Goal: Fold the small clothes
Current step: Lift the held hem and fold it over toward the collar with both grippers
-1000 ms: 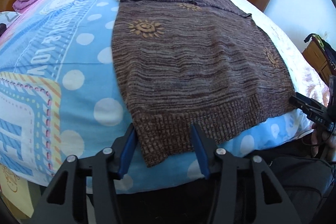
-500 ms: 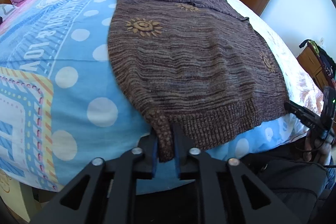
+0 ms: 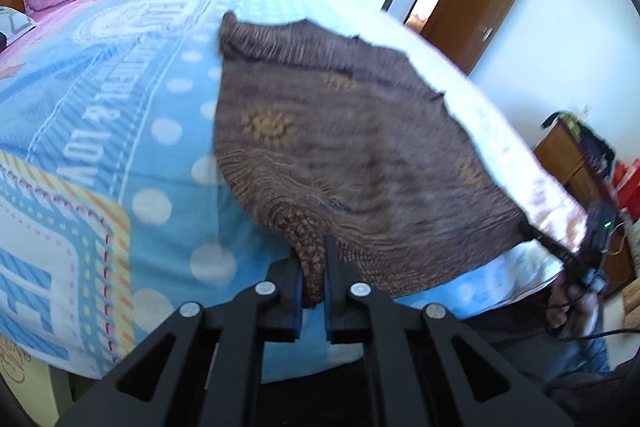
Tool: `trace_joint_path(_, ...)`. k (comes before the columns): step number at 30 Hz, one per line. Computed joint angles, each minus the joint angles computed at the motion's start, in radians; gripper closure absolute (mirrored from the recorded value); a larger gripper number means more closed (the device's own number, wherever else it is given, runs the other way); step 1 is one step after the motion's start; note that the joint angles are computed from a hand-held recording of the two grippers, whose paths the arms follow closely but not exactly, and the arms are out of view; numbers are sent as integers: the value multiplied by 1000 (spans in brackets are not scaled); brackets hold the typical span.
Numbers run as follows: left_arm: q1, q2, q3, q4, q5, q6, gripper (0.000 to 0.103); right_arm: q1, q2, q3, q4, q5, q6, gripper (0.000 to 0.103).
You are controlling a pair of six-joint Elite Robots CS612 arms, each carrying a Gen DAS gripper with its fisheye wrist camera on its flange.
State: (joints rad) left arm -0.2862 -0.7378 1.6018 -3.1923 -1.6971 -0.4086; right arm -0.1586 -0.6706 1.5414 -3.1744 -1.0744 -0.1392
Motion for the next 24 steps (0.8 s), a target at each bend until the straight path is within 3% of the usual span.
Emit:
trace_joint_path(7, 10, 7, -11, -24, -20, -4, 96, 2, -11, 1, -67, 25, 31, 98)
trace_joint_path(24, 40, 47, -127, -20, 2, 26, 96, 41, 5, -106, -66, -58, 37, 98)
